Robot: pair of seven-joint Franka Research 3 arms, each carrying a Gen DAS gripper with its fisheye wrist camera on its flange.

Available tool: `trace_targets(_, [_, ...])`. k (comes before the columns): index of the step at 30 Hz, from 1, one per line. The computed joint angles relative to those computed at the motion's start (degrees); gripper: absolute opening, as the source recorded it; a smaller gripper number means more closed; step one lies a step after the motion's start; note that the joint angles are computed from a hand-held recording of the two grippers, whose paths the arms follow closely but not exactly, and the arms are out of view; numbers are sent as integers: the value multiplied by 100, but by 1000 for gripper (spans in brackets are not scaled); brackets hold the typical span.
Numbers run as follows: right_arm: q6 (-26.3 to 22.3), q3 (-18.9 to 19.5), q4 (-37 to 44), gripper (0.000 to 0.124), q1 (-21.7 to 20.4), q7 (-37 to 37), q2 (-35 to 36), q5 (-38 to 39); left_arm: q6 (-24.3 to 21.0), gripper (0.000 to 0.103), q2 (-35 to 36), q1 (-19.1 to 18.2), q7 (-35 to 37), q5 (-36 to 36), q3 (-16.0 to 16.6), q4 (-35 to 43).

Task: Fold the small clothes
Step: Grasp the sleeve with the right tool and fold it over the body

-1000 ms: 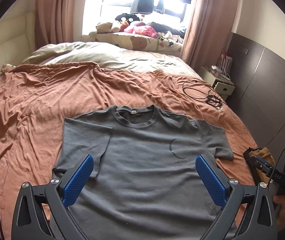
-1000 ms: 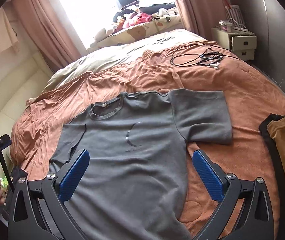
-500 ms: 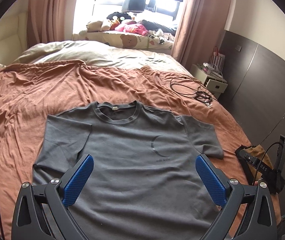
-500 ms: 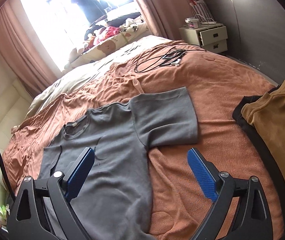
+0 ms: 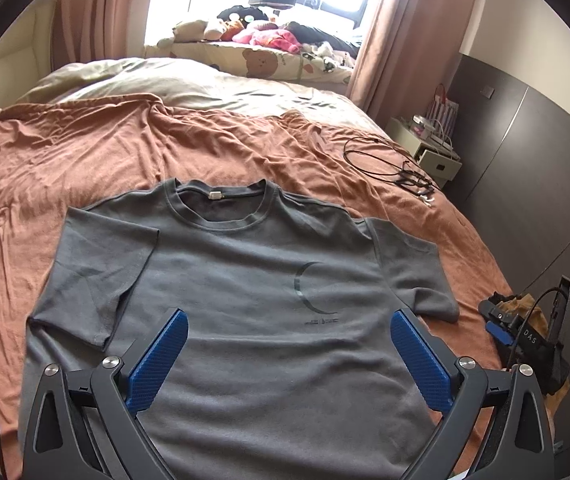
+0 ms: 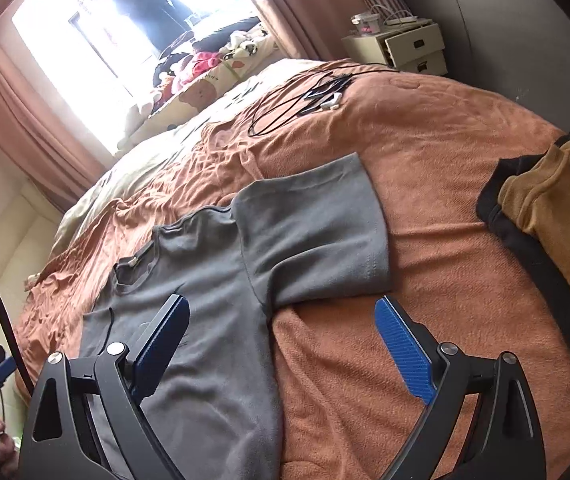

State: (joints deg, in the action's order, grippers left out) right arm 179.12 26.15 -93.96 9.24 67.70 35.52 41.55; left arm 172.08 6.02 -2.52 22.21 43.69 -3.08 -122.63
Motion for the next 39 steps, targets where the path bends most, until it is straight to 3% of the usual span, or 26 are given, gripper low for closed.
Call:
trace_targets(2, [55,-49,82,94,17,98,97,23,116,98,238,40,197,-206,-38,124])
trace_targets(4, [-203,-122,273,92,6,232,240,-16,197,90,466,75,511,-572,-102,239])
trace_targets(7, [-585,192,504,88,-365,45,490,311,266,83,811,134,994,-1167,-210,442])
trace_targets(10, [-798,101,650,79,-427,89,592,666,266,79,1145,181,1483,-1687,-321,689])
trace_targets(13, [-1106,306,872,64,-712,-223,764,1180,182,75,1475,235,1930,-2138,-450,1006])
trace_targets(16, [-1546,204,1165,46,-748,-167,969,1506,58,74,1756,206,2251,-2439,-490,1336])
trace_targets(23, [-2507,-234,1817,44,-588,74,1363,2008,-161,71,2171,79,2812,-2760,-476,1910])
trace_targets(31, [-2323,-464,2531,44,-260,181,1848,1990,-280,70,2381,-70,2962,-2888,-341,2171])
trace_targets(35, [-2284,-746,2606,29,-30,663,1879,1550,-289,70,2451,12,3034,-2999,-421,2220])
trace_targets(39, [-2325,-768,2895,29,34,923,2042,1159,-372,70,2535,16,3097,-3055,-444,2301])
